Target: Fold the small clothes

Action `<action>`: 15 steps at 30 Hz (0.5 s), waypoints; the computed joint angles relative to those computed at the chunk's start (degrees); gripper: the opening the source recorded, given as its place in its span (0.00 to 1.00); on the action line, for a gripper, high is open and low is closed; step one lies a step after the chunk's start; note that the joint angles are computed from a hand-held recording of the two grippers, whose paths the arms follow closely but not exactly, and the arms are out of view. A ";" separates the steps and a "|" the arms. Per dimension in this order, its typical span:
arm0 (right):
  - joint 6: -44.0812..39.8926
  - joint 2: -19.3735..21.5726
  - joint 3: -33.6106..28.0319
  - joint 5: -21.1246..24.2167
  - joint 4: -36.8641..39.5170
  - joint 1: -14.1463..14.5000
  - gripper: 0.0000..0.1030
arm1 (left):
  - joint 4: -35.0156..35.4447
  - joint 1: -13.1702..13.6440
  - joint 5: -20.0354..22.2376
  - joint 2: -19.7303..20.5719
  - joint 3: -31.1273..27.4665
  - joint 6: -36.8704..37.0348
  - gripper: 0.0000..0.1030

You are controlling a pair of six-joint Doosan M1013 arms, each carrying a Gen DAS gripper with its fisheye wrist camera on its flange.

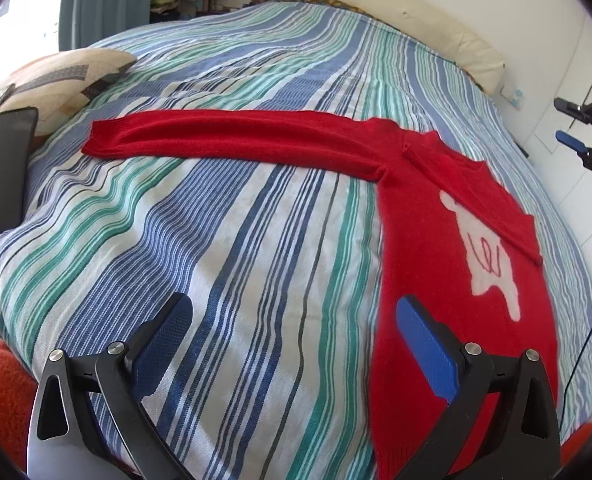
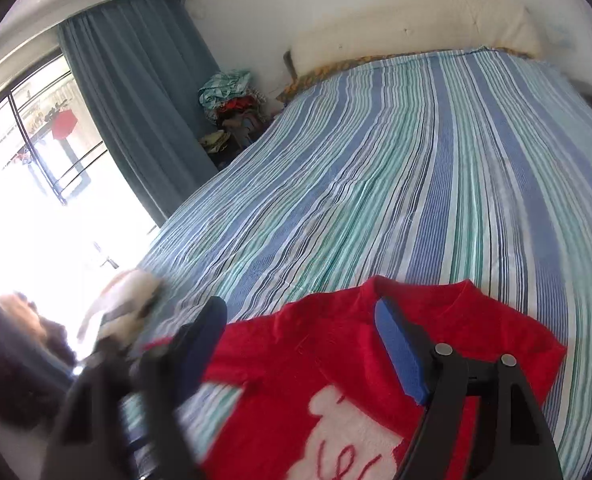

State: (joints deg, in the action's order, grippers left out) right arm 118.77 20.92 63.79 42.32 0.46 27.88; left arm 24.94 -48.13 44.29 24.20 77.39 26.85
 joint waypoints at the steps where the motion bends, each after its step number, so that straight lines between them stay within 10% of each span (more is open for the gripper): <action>1: 0.67 -1.30 2.02 0.82 -3.13 0.08 0.74 | -0.37 0.12 -0.19 0.04 -0.09 0.18 0.99; 8: -7.54 -5.00 13.07 17.17 -21.89 0.44 0.75 | -3.00 0.69 -0.98 0.72 -0.77 1.03 0.99; 15: 2.60 -4.97 19.72 18.82 -34.96 1.41 0.70 | -1.70 0.04 3.56 2.43 -2.60 1.25 0.99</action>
State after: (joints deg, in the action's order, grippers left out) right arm 121.36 15.95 83.50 61.13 -34.50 29.29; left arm 23.25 -48.09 47.85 26.63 74.79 28.10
